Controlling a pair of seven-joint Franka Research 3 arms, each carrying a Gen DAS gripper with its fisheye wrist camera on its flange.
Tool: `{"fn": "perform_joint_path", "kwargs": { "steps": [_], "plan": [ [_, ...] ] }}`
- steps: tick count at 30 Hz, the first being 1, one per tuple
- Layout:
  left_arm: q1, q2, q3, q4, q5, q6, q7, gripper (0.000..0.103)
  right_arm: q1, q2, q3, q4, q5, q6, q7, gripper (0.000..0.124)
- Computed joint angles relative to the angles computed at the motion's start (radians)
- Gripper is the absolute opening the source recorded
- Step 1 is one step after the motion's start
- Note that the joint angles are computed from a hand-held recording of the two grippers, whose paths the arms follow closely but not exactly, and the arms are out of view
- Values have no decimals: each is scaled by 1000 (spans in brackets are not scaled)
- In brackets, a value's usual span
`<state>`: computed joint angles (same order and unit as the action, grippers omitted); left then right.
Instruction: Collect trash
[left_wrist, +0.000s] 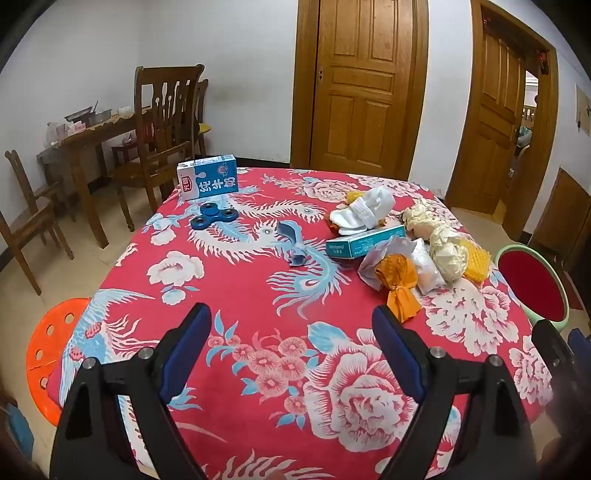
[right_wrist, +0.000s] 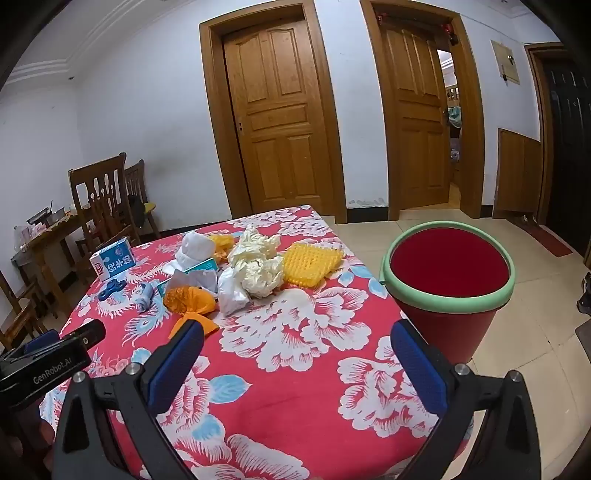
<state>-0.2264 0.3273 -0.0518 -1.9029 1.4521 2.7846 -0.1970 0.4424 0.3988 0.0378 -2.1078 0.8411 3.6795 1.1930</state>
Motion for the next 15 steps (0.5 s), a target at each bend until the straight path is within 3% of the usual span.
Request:
{"fn": "perform_joint_path", "kwargs": {
  "steps": [15],
  "plan": [
    [3,7,4,7,5,12,-9,89,-4,-2,0,-4,-9,-5,10,103]
  ]
}}
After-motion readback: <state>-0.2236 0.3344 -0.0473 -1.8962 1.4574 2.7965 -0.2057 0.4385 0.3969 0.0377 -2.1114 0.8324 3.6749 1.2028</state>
